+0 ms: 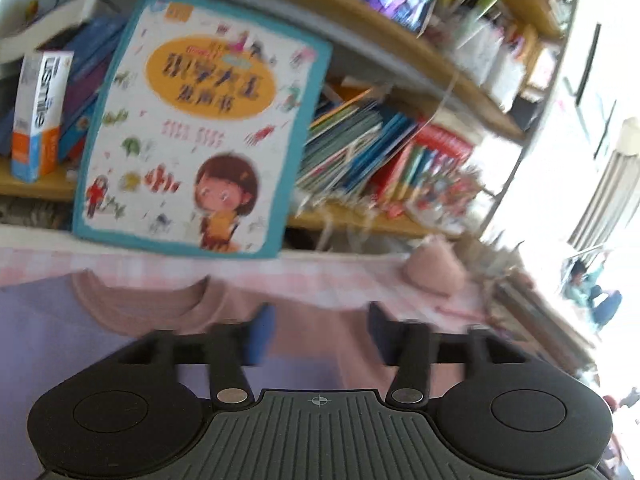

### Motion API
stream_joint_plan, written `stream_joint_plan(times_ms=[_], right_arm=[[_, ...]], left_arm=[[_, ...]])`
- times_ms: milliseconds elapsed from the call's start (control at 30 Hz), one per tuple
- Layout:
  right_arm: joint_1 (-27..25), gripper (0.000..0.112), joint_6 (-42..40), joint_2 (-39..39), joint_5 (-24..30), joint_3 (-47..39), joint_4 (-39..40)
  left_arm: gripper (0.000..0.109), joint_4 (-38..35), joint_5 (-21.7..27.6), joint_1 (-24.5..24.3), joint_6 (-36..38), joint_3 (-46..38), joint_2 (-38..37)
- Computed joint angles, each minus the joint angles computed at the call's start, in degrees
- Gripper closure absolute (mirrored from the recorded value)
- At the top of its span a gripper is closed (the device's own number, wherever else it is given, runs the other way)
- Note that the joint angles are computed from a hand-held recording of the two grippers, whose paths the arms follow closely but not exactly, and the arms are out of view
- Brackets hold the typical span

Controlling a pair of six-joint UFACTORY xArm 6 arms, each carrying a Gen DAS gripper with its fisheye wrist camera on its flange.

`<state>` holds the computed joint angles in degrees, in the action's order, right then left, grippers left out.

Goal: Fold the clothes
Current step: 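Move the left gripper to the lavender side edge and pinch it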

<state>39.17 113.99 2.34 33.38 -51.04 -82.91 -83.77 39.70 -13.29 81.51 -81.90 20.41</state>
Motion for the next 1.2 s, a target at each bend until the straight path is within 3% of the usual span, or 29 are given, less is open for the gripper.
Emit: stream_joint_plan(times_ms=[100, 333, 433, 533, 733, 833, 1067, 1167, 1200], right_arm=[[0.11, 0.014, -0.65, 0.17, 0.26, -0.17, 0.46], [0.44, 0.014, -1.42, 0.30, 0.78, -0.33, 1.11], [0.56, 0.014, -2.08, 0.47, 1.04, -0.50, 1.51], [0.62, 0.014, -2.19, 0.57, 1.18, -0.60, 1.57], [0.96, 0.014, -1.64, 0.22, 2.07, -0.30, 1.44], [1.31, 0.014, 0.09, -0.47, 3.47, 0.39, 1.15], [2.44, 0.015, 1.52, -5.48, 9.88, 4.69, 4.38], [2.73, 0.018, 1.86, -8.28, 12.15, 7.13, 6.37], [2.75, 0.024, 2.04, -9.19, 12.67, 7.94, 6.96]], left_arm=[[0.046, -2.20, 2.61, 1.53, 3.76, 2.42, -2.81], [0.046, -0.51, 0.28, 6.77, 9.99, 9.32, -8.07], [0.046, -0.27, -3.39, 9.66, 13.35, 13.55, -10.09], [0.045, -0.42, -10.30, 11.46, 17.00, 17.42, -11.51], [0.045, 0.45, -16.13, 15.31, 18.67, 21.53, -12.50], [0.045, 1.74, -15.69, 16.92, 16.53, 22.58, -12.65], [0.045, 0.49, -14.80, 17.70, 19.98, 22.65, -12.15], [0.045, 1.98, -13.05, 17.95, 18.53, 21.59, -11.01], [0.045, 2.37, -12.52, 18.02, 18.14, 21.22, -10.64]])
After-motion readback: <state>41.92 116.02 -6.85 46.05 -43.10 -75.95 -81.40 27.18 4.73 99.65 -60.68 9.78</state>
